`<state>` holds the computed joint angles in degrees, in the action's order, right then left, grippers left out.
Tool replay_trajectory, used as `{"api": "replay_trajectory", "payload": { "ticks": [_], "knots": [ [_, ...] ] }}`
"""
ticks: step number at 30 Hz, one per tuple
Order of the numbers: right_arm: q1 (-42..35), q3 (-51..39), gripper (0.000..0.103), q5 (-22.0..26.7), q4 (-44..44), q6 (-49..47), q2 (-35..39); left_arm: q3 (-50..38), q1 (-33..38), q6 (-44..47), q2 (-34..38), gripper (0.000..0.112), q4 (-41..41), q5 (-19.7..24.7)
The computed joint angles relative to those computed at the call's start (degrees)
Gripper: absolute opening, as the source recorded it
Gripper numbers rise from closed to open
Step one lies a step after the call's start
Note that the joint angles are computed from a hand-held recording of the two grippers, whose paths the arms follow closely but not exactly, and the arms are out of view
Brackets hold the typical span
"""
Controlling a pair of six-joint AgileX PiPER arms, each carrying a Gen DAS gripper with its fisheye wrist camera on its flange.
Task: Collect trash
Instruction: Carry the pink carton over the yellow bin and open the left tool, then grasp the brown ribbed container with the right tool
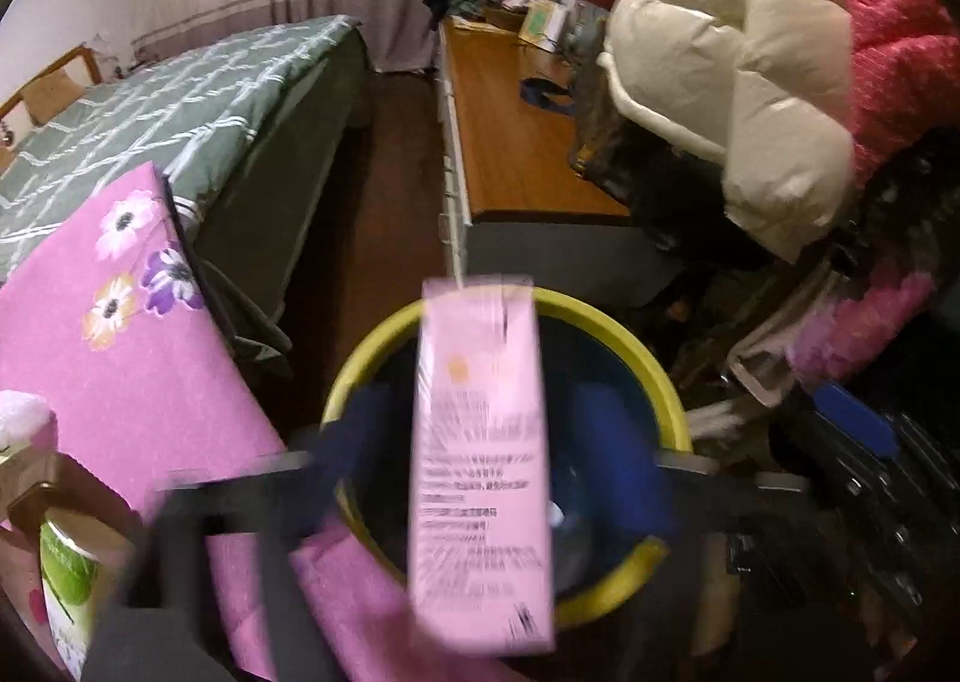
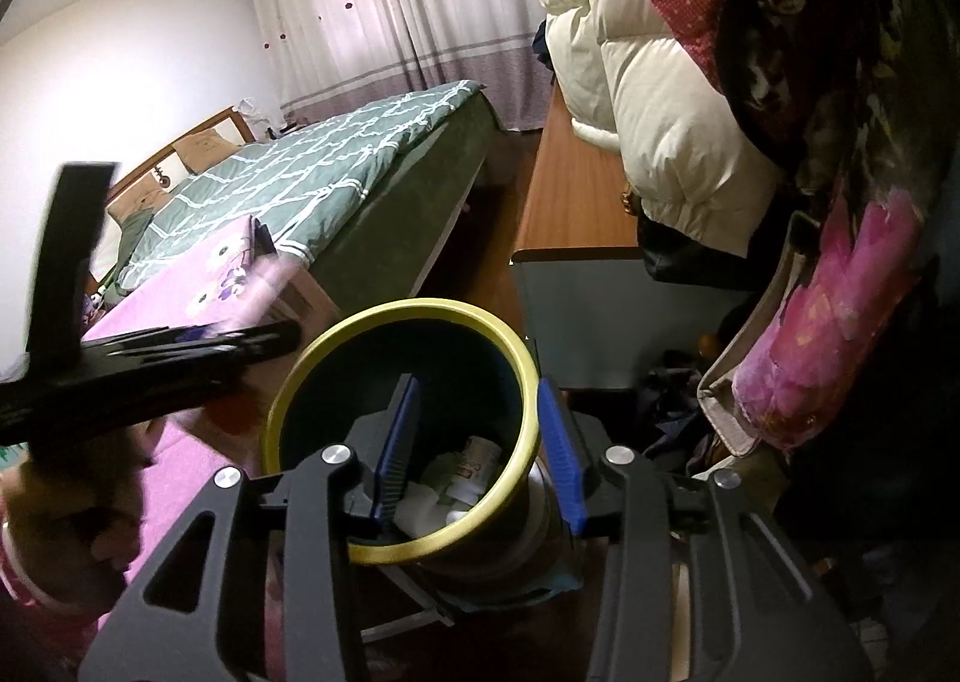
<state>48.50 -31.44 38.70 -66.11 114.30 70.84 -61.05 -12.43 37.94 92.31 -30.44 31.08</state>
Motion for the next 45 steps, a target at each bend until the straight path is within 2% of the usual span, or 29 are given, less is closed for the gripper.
{"api": "replay_trajectory", "payload": {
  "ticks": [2, 6, 9, 12, 15, 17, 20, 22, 24, 28, 30, 32, 33, 36, 39, 45],
  "knots": [
    [0.16, -0.48, 0.043, 0.29, -0.09, 0.08, 0.66, 1.23, 1.67, 2.80, -1.76, 0.090, -2.06, -0.36],
    [0.24, -2.45, 0.044, -0.56, -0.16, -0.09, 3.64, 4.92, 10.06, 12.95, -9.56, 0.090, -9.39, 2.71],
    [0.46, -4.98, 0.044, -2.00, -0.27, -0.82, 7.12, 7.17, 21.30, 23.13, -15.99, 0.093, -16.50, 7.97],
    [1.80, -9.10, 0.044, -2.23, 0.81, -3.02, 11.21, 7.35, 37.47, 34.02, -19.39, 0.095, -24.04, 16.42],
    [3.10, -14.41, 0.044, -1.91, 2.98, -6.85, 15.46, 5.58, 54.65, 44.36, -18.47, 0.098, -31.25, 24.11],
    [4.09, -18.28, 0.044, -1.13, 4.72, -9.74, 18.23, 4.11, 64.26, 50.75, -16.05, 0.098, -36.29, 26.45],
    [5.56, -25.88, 0.044, -0.07, 7.50, -15.01, 23.34, 1.00, 74.09, 58.91, -9.84, 0.098, -43.44, 24.85],
    [6.38, -31.11, 0.045, 0.45, 9.56, -18.82, 26.54, -2.13, 77.08, 61.22, -5.20, 0.098, -45.81, 24.23],
    [7.74, -37.06, 0.045, 1.93, 11.42, -22.50, 30.17, -5.97, 79.21, 64.38, 1.06, 0.098, -49.49, 20.80],
    [9.47, -48.96, 0.047, 3.51, 15.96, -31.13, 36.98, -13.43, 80.96, 65.15, 11.33, 0.098, -53.84, 14.94],
    [10.10, -55.28, 0.053, 4.88, 18.03, -35.13, 40.54, -18.73, 81.81, 60.13, 16.72, 0.098, -51.95, 13.41],
    [10.27, -60.31, 0.056, 5.94, 19.90, -38.30, 43.35, -24.76, 82.79, 51.73, 21.18, 0.098, -46.91, 14.03],
    [10.24, -62.87, 0.061, 6.27, 20.84, -39.47, 44.78, -27.76, 83.04, 46.81, 22.92, 0.098, -43.67, 14.49],
    [10.31, -68.56, 0.072, 6.75, 22.77, -42.00, 48.11, -30.34, 83.60, 42.51, 25.06, 0.098, -41.58, 14.45],
    [10.42, -77.14, 0.080, 10.28, 24.94, -46.36, 53.72, -28.00, 82.83, 44.46, 24.62, 0.098, -43.16, 12.71],
    [9.36, -91.41, 0.081, 16.90, 30.88, -54.04, 62.96, -26.14, 82.79, 47.10, 24.35, 0.098, -45.07, 12.40]
  ]
}}
